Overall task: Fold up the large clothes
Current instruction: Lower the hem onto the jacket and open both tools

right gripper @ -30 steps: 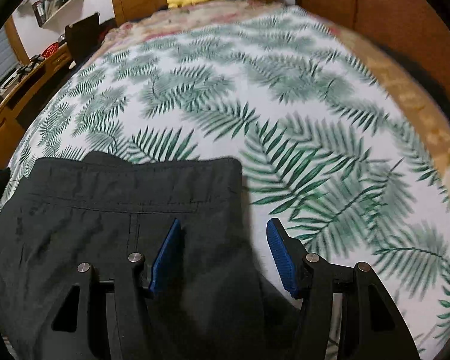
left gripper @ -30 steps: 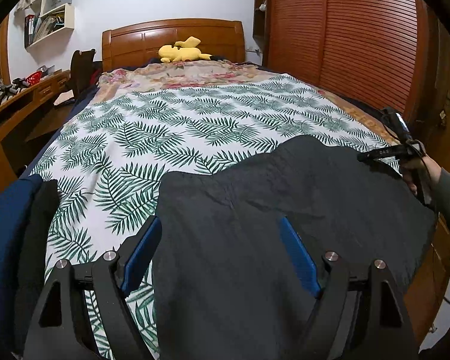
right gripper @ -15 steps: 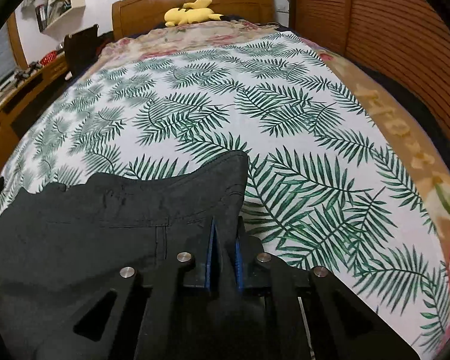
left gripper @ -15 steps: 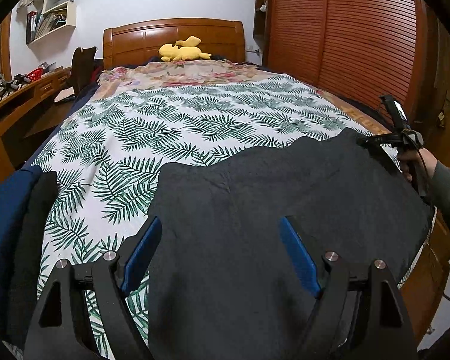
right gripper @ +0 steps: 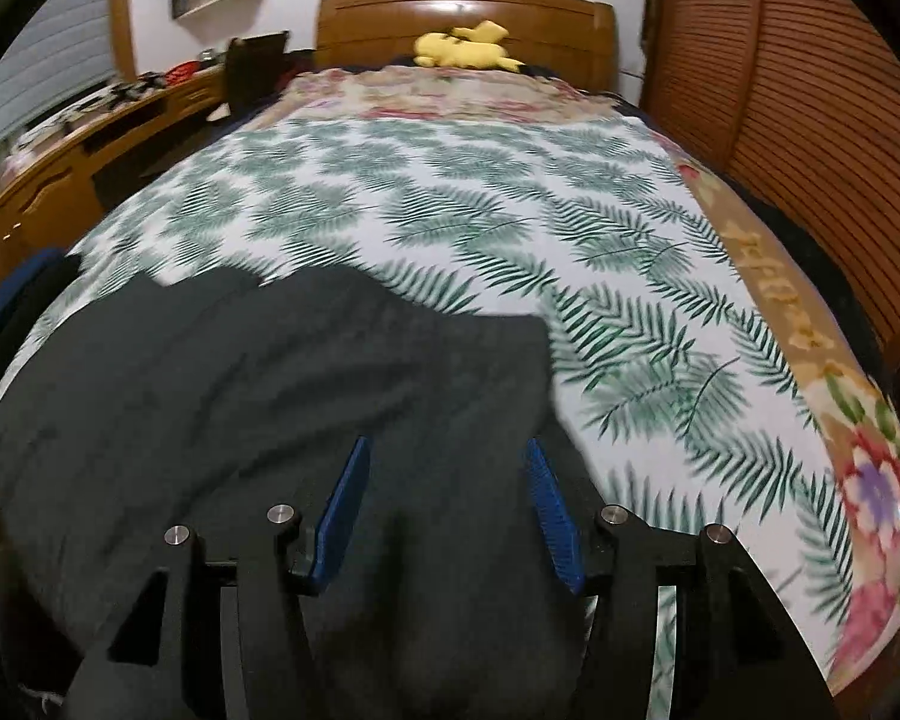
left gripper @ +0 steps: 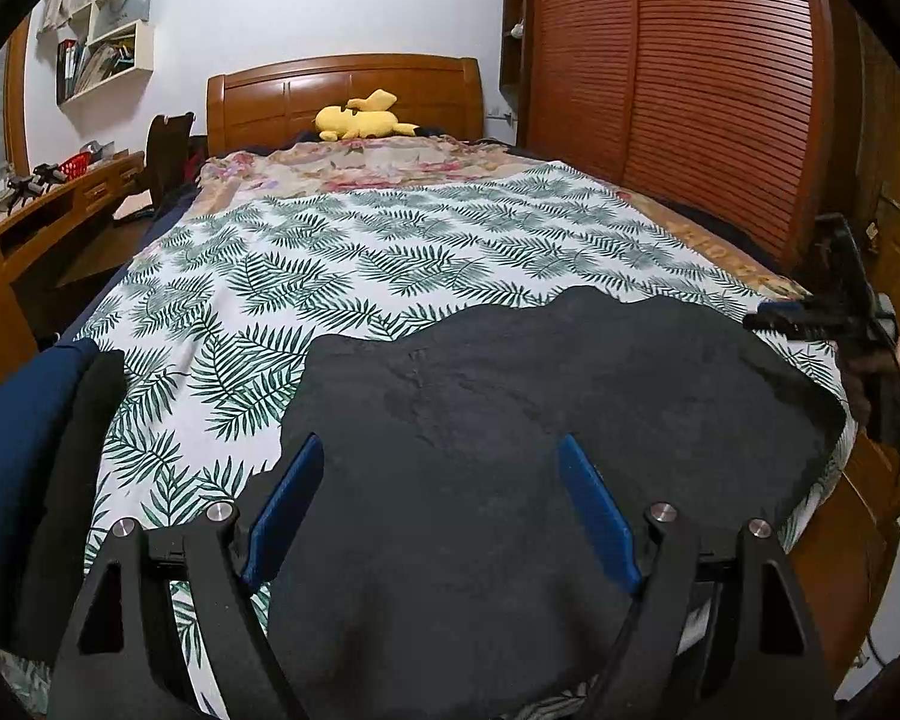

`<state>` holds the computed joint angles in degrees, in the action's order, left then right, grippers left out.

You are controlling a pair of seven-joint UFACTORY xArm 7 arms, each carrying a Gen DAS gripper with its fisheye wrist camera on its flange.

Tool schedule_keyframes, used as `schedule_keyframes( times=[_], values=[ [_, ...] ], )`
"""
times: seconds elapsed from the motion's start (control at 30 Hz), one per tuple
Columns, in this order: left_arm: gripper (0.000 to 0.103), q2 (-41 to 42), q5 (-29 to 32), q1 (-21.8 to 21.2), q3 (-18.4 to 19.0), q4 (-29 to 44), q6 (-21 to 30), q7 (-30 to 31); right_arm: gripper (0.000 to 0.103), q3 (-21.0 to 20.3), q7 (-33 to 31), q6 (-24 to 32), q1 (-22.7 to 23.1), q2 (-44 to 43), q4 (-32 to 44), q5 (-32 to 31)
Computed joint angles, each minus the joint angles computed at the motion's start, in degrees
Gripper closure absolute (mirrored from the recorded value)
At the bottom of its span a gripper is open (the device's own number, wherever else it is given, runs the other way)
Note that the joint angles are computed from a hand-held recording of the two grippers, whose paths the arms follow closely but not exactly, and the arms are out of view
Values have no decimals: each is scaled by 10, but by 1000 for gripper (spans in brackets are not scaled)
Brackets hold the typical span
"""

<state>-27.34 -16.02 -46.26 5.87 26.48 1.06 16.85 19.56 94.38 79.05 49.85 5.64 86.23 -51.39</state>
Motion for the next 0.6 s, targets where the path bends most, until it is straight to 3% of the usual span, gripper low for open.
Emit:
schedule_keyframes(
  times=[0.3,0.6],
  values=[
    [21,-57,31,45,-68,-38,8,-58,47,19,33,-20,56,28,11,-45],
    [21,-117,68,70,-101,-73,31,-116,47,-9,32,-72,93,66,38,-85]
  ],
)
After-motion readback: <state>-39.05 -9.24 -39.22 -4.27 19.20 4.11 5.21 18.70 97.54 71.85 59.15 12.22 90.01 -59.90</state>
